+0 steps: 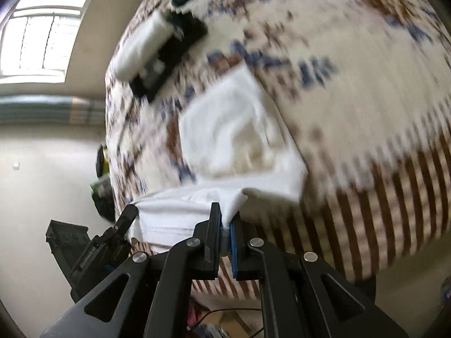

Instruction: Fold small clothes

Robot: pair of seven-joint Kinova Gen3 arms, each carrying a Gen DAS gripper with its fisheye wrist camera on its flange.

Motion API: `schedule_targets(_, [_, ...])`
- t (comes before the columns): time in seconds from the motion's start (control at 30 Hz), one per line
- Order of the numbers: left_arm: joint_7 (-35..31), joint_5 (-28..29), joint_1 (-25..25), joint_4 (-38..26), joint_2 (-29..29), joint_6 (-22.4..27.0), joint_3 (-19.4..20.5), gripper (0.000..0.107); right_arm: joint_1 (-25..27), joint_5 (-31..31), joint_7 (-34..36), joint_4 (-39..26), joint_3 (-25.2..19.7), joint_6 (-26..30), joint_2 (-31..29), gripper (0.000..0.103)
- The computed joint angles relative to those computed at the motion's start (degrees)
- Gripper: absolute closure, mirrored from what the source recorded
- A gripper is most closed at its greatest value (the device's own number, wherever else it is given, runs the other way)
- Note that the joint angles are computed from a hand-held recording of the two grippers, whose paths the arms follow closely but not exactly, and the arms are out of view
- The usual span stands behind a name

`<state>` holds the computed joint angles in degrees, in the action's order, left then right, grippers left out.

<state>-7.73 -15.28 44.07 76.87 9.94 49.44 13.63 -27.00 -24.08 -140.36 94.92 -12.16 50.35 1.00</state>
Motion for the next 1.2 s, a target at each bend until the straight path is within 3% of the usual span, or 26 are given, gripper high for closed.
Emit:
schedule_targets(0.1, [-7.0,2.1,-6.0,-5.2,5.4,0.3,1.3,0.104,0.4,3.1,1.6,-5.6,0.7,-0.8,6.1,0.097])
schedule_targets(0.17, [-11.7,6.1,-7.7,-7.9,8.4,1.0,-0.5,0.104,1.2,3.9,4.4,-9.9,1.5,-1.4,11.2,0.097])
schedule_targets(0.27, [-16.4,13.0,-12.2,-9.0,12.1,-0.5,-1.3,0.102,4.6,-0.3,9.4,-14.7,1.1,-1.9,18.5,0.097])
schedule_targets(0.33, [-19.0,17.7,-16.5,-9.9,14.9,-0.1,0.3,0.094,6.9,-3.9,12.7,-17.9,0.8,-1.0,23.1,0.096])
schedule_targets(0.37, [-19.7,19.9,-17.9,-10.3,16.1,0.8,0.1,0.076,8.3,-5.1,13.5,-19.4,0.1,0.0,25.1,0.094])
schedule_targets(0.4, [-19.8,21.2,-18.3,-9.9,16.2,0.9,-0.6,0.057,9.1,-5.4,13.8,-20.3,-0.4,0.8,26.3,0.089])
schedule_targets(0.47, [-20.1,24.8,-18.1,-6.5,13.9,-1.8,-4.2,0.054,9.5,-5.1,14.2,-21.4,0.0,1.8,27.5,0.058])
schedule_targets(0.57, [-16.7,24.1,-17.4,-2.0,9.4,-3.9,-6.4,0.053,10.2,-4.3,16.0,-21.1,0.1,3.6,26.9,0.054])
schedule_targets(0.63, [-13.3,20.2,-14.3,-2.2,7.6,-0.6,-8.1,0.053,10.3,-3.4,17.8,-20.3,0.1,4.9,26.0,0.054])
schedule_targets(0.7, [-13.5,17.5,-14.0,-3.9,8.0,4.1,-5.8,0.053,9.6,-2.8,20.0,-20.8,0.6,7.8,26.3,0.054])
schedule_targets(0.83, [-19.3,16.1,-12.6,-11.6,14.7,13.4,-3.4,0.053,6.7,1.9,21.0,-25.7,1.1,14.7,30.5,0.054])
schedule_targets(0.9, [-22.4,16.5,-12.1,-16.7,19.3,16.6,-3.8,0.053,6.6,0.9,21.4,-27.2,0.9,14.5,33.3,0.054])
schedule_targets(0.97, [-25.4,17.3,-12.7,-20.1,23.3,16.2,-4.3,0.053,6.1,0.8,20.4,-28.0,1.5,12.5,35.2,0.055])
schedule_targets(1.0, [-26.7,17.7,-13.0,-20.6,24.2,14.9,-4.7,0.056,5.2,1.1,19.4,-28.5,2.8,11.2,35.8,0.070])
schedule_targets(1.03, [-28.1,17.7,-12.9,-21.3,25.0,14.0,-5.3,0.067,4.8,2.0,18.2,-29.1,3.0,10.9,36.2,0.084])
schedule_targets(1.07, [-30.4,17.7,-13.4,-22.5,26.1,12.8,-4.9,0.099,4.7,2.7,17.3,-30.6,2.9,11.5,37.2,0.096])
schedule_targets(1.2, [-36.9,18.7,-13.8,-25.8,27.7,12.4,-5.0,0.103,2.5,7.0,13.2,-32.6,4.7,12.1,36.5,0.101])
